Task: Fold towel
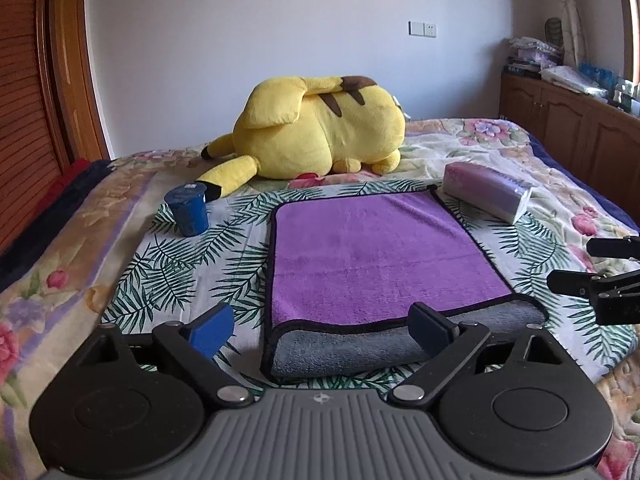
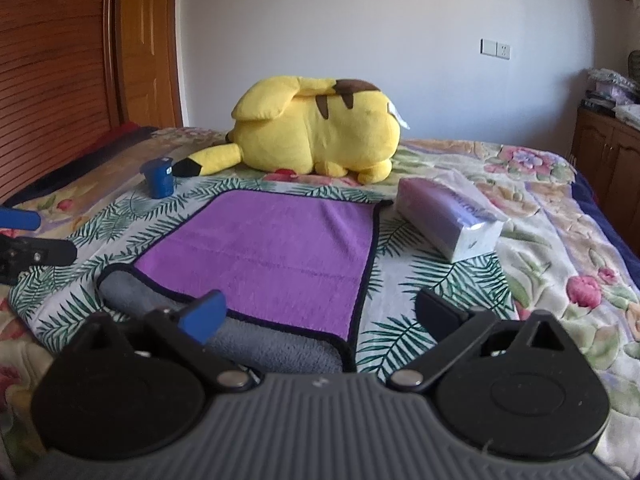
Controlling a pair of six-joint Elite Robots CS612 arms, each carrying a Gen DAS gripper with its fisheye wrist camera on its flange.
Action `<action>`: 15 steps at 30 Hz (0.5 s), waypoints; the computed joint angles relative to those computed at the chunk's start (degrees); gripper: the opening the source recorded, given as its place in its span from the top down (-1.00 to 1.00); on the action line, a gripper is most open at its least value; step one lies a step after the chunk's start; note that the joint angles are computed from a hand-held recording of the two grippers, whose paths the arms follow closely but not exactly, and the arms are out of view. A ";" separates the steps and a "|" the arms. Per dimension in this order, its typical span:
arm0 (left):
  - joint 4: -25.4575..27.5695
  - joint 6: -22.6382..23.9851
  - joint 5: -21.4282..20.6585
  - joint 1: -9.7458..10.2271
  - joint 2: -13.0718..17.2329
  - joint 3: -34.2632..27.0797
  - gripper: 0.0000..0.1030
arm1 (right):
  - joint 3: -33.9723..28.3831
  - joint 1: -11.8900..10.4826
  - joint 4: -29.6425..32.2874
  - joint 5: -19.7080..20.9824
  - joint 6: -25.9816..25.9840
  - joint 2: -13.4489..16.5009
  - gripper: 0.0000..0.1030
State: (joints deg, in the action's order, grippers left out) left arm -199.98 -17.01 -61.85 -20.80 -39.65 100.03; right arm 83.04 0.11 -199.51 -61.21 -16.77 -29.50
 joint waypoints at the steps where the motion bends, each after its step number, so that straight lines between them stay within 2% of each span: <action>1: 0.45 -0.07 -0.15 0.18 0.15 -0.26 -0.81 | -0.31 0.02 1.05 0.11 -0.18 0.05 -0.71; 6: 2.47 -0.71 -1.50 1.15 0.86 -1.50 -0.70 | -1.74 0.22 3.88 -0.10 -0.40 0.61 -0.70; 10: 3.74 -1.05 -3.28 1.97 1.39 -2.40 -0.62 | -2.54 0.28 6.30 0.40 -1.04 0.88 -0.62; 15: 5.19 -0.27 -4.96 2.73 2.22 -3.83 -0.41 | -3.56 0.46 9.24 0.33 -2.28 1.24 -0.55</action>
State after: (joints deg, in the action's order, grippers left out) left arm -194.78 -17.28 -66.81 -18.07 -37.43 96.20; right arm 79.48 0.58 -190.27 -60.87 -19.05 -28.25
